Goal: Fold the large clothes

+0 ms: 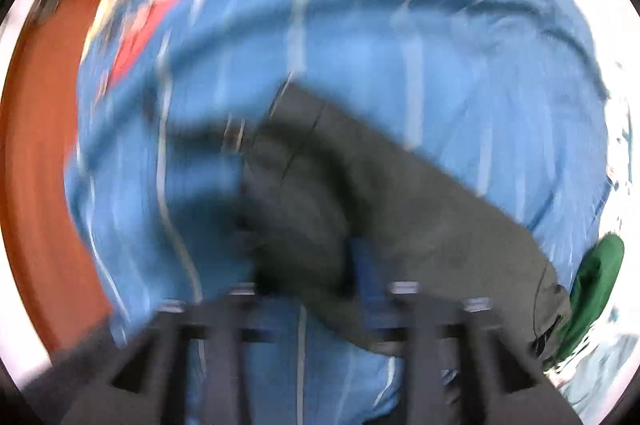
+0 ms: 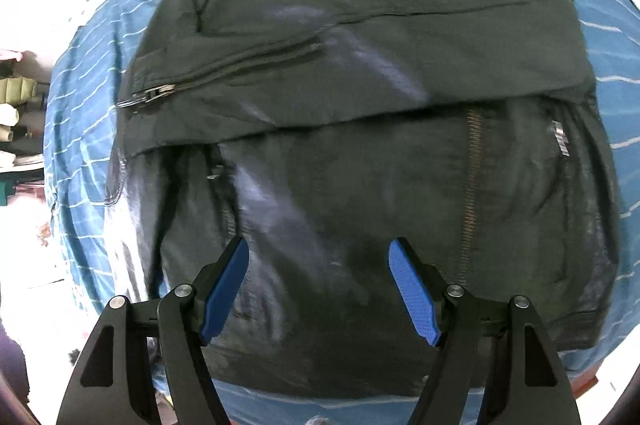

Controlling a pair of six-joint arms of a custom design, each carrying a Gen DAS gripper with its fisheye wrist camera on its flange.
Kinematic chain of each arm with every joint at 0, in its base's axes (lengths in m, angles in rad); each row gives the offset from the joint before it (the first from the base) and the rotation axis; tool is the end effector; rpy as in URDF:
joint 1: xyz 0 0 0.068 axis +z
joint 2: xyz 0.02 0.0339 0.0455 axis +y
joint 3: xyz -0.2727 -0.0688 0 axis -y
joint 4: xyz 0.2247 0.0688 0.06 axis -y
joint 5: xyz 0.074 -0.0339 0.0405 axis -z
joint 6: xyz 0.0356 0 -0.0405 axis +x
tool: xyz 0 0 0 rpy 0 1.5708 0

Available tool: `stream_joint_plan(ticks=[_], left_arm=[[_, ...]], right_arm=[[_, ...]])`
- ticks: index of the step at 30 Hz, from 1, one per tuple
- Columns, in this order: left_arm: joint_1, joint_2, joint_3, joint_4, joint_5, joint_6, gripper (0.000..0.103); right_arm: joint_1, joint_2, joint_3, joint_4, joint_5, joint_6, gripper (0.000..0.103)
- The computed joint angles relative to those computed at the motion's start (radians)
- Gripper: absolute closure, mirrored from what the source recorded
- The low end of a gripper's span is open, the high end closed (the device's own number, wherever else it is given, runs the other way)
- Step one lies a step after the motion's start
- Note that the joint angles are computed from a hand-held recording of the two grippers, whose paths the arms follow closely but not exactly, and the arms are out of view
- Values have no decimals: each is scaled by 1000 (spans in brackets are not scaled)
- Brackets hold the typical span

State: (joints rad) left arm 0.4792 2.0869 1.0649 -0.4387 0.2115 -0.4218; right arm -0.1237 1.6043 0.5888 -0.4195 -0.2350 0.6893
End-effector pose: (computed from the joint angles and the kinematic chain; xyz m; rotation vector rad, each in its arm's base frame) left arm 0.3007 0.1478 0.0821 -1.2946 2.7170 -0.3146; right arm 0.2127 -0.0181 0.1191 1.1838 2.8118 0.4037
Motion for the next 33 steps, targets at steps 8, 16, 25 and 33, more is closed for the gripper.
stream_joint_plan(ticks=[8, 16, 25, 33], left_arm=[[11, -120, 168, 26, 169, 161, 95], [70, 56, 37, 185, 301, 86, 89], [54, 122, 3, 344, 314, -75, 66], [-106, 8, 245, 123, -19, 208, 93]], right_arm=[[201, 68, 136, -17, 59, 98, 28], [237, 166, 203, -48, 139, 73, 28], [249, 214, 225, -45, 172, 66, 28], [393, 391, 538, -457, 650, 173, 18]])
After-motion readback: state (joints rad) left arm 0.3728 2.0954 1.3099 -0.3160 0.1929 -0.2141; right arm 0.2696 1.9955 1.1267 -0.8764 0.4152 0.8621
